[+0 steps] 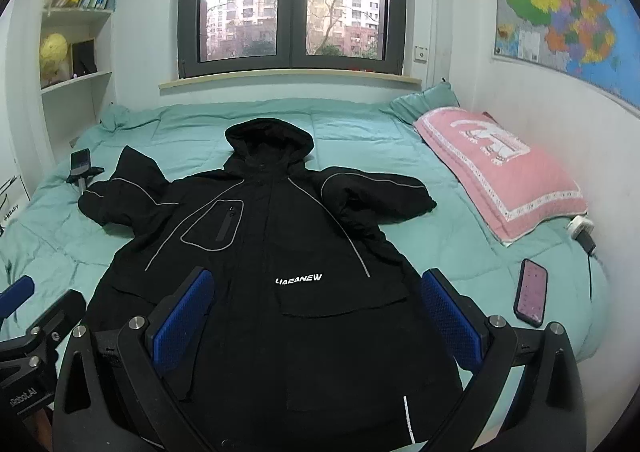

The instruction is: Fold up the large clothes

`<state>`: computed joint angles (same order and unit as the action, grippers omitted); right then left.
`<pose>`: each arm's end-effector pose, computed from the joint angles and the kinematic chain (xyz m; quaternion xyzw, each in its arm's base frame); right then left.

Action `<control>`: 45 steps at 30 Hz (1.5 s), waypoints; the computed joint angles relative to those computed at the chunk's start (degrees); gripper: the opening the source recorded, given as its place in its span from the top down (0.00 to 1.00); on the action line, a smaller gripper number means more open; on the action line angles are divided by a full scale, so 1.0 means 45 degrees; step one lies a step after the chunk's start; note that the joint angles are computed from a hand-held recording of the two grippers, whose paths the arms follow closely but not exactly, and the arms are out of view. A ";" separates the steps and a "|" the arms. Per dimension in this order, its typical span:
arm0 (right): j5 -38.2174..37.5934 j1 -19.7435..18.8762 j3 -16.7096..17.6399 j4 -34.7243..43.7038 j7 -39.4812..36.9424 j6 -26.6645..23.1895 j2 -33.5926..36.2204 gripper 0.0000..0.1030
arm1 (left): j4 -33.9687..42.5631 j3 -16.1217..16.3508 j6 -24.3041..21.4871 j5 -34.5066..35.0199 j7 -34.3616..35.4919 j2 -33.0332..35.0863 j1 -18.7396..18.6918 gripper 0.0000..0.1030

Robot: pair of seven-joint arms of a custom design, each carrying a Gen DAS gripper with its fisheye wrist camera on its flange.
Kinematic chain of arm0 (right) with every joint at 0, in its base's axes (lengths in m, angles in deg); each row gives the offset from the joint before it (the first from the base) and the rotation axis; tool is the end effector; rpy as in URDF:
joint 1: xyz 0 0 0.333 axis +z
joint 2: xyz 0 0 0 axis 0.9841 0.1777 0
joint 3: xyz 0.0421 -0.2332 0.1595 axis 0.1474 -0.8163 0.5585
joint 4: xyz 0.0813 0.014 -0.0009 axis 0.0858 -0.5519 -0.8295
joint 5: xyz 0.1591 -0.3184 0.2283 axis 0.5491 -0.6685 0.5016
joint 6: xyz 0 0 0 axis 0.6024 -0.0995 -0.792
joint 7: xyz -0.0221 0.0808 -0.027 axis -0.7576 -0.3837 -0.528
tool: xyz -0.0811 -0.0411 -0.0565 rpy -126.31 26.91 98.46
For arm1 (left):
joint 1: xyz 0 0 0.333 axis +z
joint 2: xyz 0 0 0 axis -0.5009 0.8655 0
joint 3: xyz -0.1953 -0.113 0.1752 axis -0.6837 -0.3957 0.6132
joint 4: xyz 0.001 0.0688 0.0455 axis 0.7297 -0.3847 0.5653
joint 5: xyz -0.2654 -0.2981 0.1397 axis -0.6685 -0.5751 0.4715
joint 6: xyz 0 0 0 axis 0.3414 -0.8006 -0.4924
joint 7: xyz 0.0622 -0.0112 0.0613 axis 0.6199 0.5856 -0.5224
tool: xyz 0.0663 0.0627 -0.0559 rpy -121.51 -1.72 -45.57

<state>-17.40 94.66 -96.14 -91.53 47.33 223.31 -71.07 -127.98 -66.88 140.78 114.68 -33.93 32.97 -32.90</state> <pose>0.5641 0.0551 0.6394 -0.7214 0.4861 -0.2978 0.3931 0.4930 -0.2416 0.6380 -0.7417 0.4709 -0.3226 0.3522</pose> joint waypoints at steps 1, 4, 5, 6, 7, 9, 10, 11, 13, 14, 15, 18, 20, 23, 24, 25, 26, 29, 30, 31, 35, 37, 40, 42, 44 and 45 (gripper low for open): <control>-0.0026 0.0000 0.0026 -0.0021 0.0009 0.0027 -0.0016 0.00 | -0.0008 0.0053 0.0100 -0.0156 0.0044 0.0031 -0.0055 0.01; -0.0205 -0.0015 0.0082 -0.0086 0.0009 0.0207 -0.0028 0.00 | -0.0249 0.0201 0.0276 -0.0327 0.0322 -0.0147 -0.0019 0.01; -0.0248 -0.0002 0.0086 -0.0090 0.0005 0.0224 -0.0024 0.00 | -0.0231 0.0135 0.0177 -0.0278 0.0326 -0.0150 0.0037 0.01; -0.0241 0.0027 0.0065 -0.0112 -0.0029 0.0194 -0.0032 0.00 | -0.0235 0.0093 0.0102 -0.0253 0.0321 -0.0168 0.0070 0.01; -0.0248 0.0045 0.0073 -0.0113 -0.0005 0.0169 -0.0032 0.00 | -0.0279 0.0081 0.0093 -0.0259 0.0300 -0.0213 0.0085 0.01; -0.0156 0.0098 0.0025 -0.0132 -0.0075 0.0120 -0.0042 0.00 | -0.0317 0.0061 0.0055 -0.0260 0.0305 -0.0256 0.0133 0.01; -0.0195 0.0078 0.0050 -0.0172 -0.0031 0.0170 -0.0052 0.00 | -0.0317 0.0034 0.0000 -0.0279 0.0238 -0.0274 0.0152 0.01; -0.0196 0.0084 0.0043 -0.0177 -0.0034 0.0185 -0.0046 0.00 | -0.0336 -0.0002 -0.0058 -0.0220 0.0161 -0.0304 0.0193 0.01; -0.0220 0.0081 0.0050 -0.0161 -0.0001 0.0159 -0.0043 0.00 | -0.0310 -0.0034 -0.0184 -0.0188 0.0091 -0.0287 0.0230 0.01; -0.0244 0.0071 0.0056 -0.0160 0.0030 0.0149 -0.0032 0.00 | -0.0361 0.0002 -0.0114 -0.0241 0.0066 -0.0304 0.0211 0.01; -0.0271 0.0059 0.0068 -0.0169 0.0072 0.0141 -0.0038 0.00 | -0.0342 0.0059 -0.0144 -0.0414 0.0160 -0.0296 0.0162 0.01; -0.0306 0.0042 0.0077 -0.0127 0.0153 0.0101 0.0018 0.00 | -0.0256 0.0141 -0.0327 -0.0781 0.0382 -0.0259 0.0095 0.01; -0.0307 0.0030 0.0079 -0.0072 0.0177 0.0066 0.0082 0.00 | -0.0175 0.0103 -0.0418 -0.0781 0.0337 -0.0178 0.0133 0.01; -0.0144 0.0058 0.0039 0.0075 0.0070 -0.0135 0.0199 0.00 | -0.0041 0.0116 -0.0542 -0.0789 0.0234 0.0010 0.0120 0.01; -0.0052 0.0064 0.0023 0.0174 -0.0001 -0.0199 0.0288 0.00 | -0.0077 0.0149 -0.0486 -0.0772 0.0211 0.0030 0.0109 0.01; 0.0034 0.0052 0.0022 0.0265 -0.0062 -0.0265 0.0379 0.00 | -0.0081 0.0192 -0.0418 -0.0811 0.0207 0.0072 0.0087 0.01; 0.0084 0.0017 0.0045 0.0338 -0.0091 -0.0320 0.0464 0.00 | -0.0047 0.0222 -0.0420 -0.0865 0.0254 0.0149 0.0059 0.01; 0.0149 -0.0124 0.0167 0.0564 -0.0150 -0.0454 0.0745 0.00 | 0.0202 0.0200 -0.0842 -0.0858 0.0217 0.0383 0.0016 0.01; 0.0224 -0.0157 0.0196 0.0623 -0.0195 -0.0485 0.0825 0.00 | 0.0247 0.0209 -0.0881 -0.0776 0.0064 0.0450 0.0019 0.01; 0.0273 -0.0200 0.0238 0.0651 -0.0213 -0.0507 0.0869 0.00 | 0.0275 0.0275 -0.0924 -0.0820 0.0102 0.0484 -0.0032 0.01; 0.0440 -0.0408 0.0394 0.1163 -0.0219 -0.0790 0.1354 0.00 | 0.0403 0.0422 -0.0636 -0.0650 -0.0025 0.0700 -0.0071 0.01; 0.0488 -0.0519 0.0509 0.1321 -0.0221 -0.0811 0.1503 0.00 | 0.0459 0.0396 -0.0607 -0.0334 -0.0303 0.0733 -0.0044 0.01; 0.0537 -0.0659 0.0649 0.1572 -0.0256 -0.0839 0.1747 0.00 | 0.0646 0.0400 -0.0822 -0.0038 -0.0357 0.0853 -0.0085 0.01; 0.0628 -0.0732 0.0720 0.1656 -0.0324 -0.0849 0.1861 0.00 | 0.0829 0.0476 -0.0836 0.0010 -0.0291 0.1047 -0.0143 0.01; 0.0603 -0.0830 0.0791 0.1827 -0.0254 -0.0936 0.2052 0.00 | 0.1014 0.0595 -0.0668 0.0029 -0.0216 0.1283 -0.0205 0.01; 0.0721 -0.0871 0.0795 0.1953 -0.0334 -0.1040 0.2189 0.00 | 0.1118 0.0647 -0.0551 0.0069 -0.0160 0.1414 -0.0239 0.01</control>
<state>-14.16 90.74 -92.56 -82.74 45.82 218.63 -61.22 -122.95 -63.97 138.30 114.99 -34.65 39.34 -33.97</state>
